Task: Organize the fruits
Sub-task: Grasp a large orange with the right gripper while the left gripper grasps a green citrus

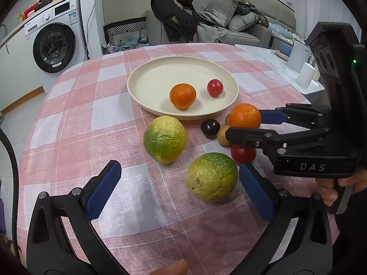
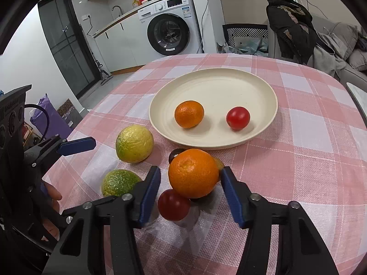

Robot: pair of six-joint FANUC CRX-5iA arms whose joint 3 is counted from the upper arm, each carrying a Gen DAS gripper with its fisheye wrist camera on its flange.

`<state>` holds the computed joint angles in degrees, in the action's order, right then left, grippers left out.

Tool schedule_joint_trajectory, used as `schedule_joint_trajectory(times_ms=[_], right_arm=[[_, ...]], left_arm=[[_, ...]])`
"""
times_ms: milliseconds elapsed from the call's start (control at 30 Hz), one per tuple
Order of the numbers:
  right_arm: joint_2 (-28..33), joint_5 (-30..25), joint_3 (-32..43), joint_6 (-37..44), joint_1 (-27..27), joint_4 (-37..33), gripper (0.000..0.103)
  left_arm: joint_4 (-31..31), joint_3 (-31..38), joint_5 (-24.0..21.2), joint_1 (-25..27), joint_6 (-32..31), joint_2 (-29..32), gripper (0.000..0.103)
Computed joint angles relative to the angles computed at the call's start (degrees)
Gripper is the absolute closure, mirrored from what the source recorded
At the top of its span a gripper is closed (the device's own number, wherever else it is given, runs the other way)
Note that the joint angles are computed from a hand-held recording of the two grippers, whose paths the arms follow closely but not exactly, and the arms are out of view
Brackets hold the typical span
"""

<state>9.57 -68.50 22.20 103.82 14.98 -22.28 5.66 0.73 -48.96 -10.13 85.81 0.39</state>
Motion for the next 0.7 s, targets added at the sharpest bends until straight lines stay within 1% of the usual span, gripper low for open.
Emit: schedule_joint_trajectory(times_ms=[33, 200, 367, 533, 700], right_arm=[[0.0, 0.0, 0.0, -0.1, 0.0, 0.0, 0.049], [-0.2, 0.5, -0.2, -0.4, -0.1, 0.0, 0.061], [-0.7, 1.2, -0.5, 0.5, -0.4, -0.6, 0.063], [-1.9, 2.3, -0.6, 1.4, -1.6, -2.5, 0.063], [-2.2, 2.8, -0.1, 1.3, -2.5, -2.7, 0.063]], left_arm=[[-0.1, 0.2, -0.2, -0.1, 0.0, 0.2, 0.001], [0.9, 0.2, -0.7, -0.2, -0.8, 0.7, 0.001], [1.6, 0.7, -1.9, -0.2, -0.5, 1.8, 0.001], [3.0, 0.4, -2.1, 0.0, -1.2, 2.4, 0.001], [3.6, 0.2, -2.2, 0.1, -1.5, 2.9, 0.001]])
